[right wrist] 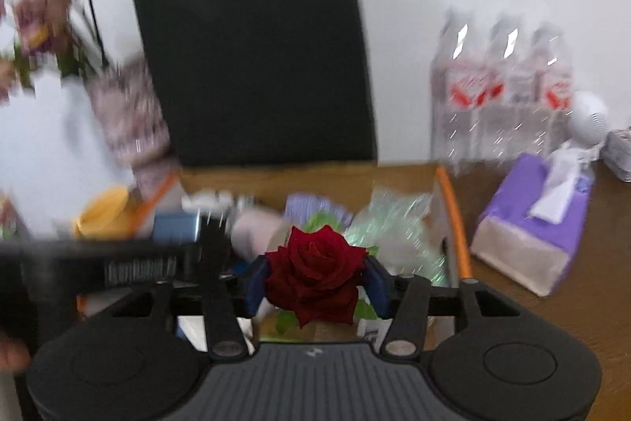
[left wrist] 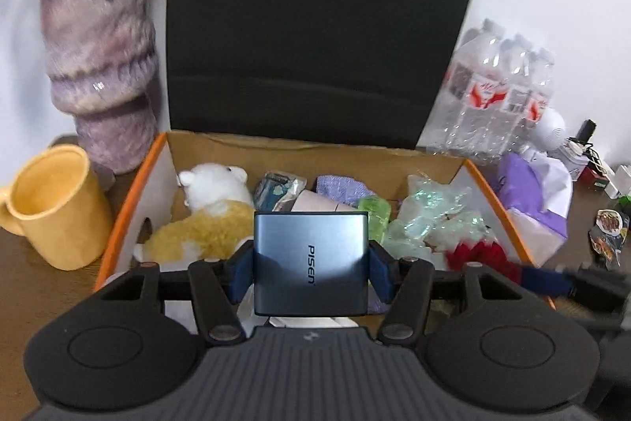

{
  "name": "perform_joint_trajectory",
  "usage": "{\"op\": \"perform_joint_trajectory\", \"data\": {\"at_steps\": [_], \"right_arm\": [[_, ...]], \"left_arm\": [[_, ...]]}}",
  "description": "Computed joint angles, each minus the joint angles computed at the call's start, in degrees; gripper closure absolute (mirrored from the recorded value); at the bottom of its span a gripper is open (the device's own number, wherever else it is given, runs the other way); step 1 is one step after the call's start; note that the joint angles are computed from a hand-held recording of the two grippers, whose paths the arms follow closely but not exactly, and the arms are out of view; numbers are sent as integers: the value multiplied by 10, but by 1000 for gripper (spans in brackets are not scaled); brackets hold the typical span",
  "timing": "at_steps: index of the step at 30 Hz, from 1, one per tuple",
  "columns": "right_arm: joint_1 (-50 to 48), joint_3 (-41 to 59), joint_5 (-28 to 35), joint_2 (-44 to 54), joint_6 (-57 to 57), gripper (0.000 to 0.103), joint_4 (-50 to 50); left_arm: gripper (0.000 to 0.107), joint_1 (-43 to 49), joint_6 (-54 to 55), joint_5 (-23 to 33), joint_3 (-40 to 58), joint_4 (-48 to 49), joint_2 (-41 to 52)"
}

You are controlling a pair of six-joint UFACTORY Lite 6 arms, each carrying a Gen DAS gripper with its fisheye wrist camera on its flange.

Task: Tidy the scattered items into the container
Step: 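Carry the charger and rose over the box and open both tools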

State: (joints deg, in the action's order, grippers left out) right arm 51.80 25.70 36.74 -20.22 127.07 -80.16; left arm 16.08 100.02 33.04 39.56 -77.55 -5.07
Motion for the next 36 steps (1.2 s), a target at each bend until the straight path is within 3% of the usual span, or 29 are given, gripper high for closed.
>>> {"op": "perform_joint_trajectory", "data": {"at_steps": [2, 4, 6, 10, 14, 18, 27, 30, 36], "right_arm": [[-27, -3, -32, 13, 25, 46, -17], [-48, -28, -55, -15, 67, 33, -38], [-55, -33, -50, -31, 43, 27, -10], [-45, -31, -10, -43, -7, 26, 48], [-64, -24, -27, -46, -61, 19, 96], [-65, -15, -40, -27, -108, 19, 129], [-62, -4, -43, -35, -196, 19, 219], [-51, 20, -20, -26, -265, 19, 284], [-30, 49, 31, -47, -352, 18, 398]], "left_arm": [[48, -11, 9, -7, 7, -8, 13], [47, -16, 7, -2, 3, -5, 10], [47, -14, -15, 15, 13, 12, 20], [47, -39, -6, -11, 13, -1, 26], [47, -85, -65, -58, 34, 30, 37], [28, -83, -24, -73, 18, -13, 6], [16, -34, -160, -37, 41, 172, -33], [8, -12, -193, -25, 36, 232, -45], [6, 45, -224, 19, 19, 328, -71]]}}
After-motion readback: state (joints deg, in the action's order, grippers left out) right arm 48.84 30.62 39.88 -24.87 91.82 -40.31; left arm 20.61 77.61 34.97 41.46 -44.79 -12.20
